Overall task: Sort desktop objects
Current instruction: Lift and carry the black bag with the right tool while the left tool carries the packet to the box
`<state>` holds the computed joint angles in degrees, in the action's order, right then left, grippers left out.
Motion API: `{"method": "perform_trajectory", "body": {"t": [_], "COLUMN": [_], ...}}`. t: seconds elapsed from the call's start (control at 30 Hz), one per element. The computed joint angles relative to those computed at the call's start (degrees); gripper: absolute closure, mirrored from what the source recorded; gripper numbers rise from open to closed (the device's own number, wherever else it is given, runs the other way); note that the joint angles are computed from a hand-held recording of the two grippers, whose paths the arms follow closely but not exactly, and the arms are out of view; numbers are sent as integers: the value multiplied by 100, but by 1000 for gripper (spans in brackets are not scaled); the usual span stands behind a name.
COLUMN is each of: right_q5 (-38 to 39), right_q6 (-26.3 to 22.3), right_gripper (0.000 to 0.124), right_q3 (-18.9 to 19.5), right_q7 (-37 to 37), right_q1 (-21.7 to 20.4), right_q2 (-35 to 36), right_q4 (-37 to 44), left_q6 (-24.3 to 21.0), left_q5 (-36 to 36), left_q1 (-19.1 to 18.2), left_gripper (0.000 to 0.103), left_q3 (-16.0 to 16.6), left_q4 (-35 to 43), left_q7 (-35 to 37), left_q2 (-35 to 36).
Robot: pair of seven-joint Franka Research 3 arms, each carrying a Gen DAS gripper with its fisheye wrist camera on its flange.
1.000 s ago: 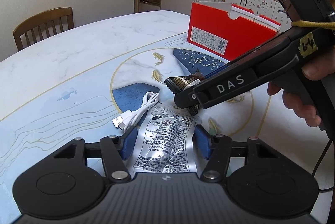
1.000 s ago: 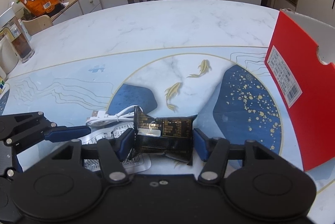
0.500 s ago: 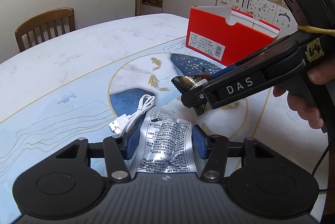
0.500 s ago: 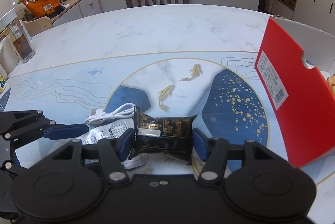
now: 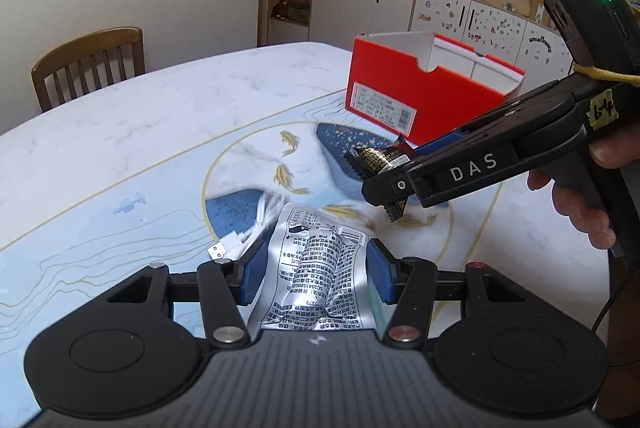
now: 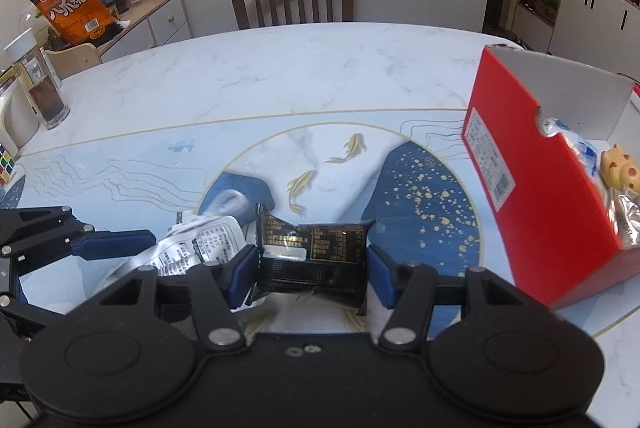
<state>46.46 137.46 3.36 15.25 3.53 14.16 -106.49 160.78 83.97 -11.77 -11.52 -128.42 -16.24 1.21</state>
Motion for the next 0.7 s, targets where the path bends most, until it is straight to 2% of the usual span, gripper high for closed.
{"method": "perform_trajectory", "body": {"t": [0.27,0.47,0.7], "right_q5": [73,80,223], "right_q6": [-99,-330,-462], "right_gripper": [66,66,66], "right_q3": [-61,-139,-223], "right_q7": [-15,25,0], "right_q1": [-93,-172,-282], "right_q2": [-113,-217,-291], "right_q4": [50,134,269], "left_q6": [-122,-213,-349], "left_q5": [-43,-475,-555], "left_q1": [-48,-82,-142], "left_gripper": [51,50,50], "left_q3": [-65,-122,-180], "left_q4": [73,240,530], "left_q7": [55,453,634], "left_q2": [-130,-199,-191]}}
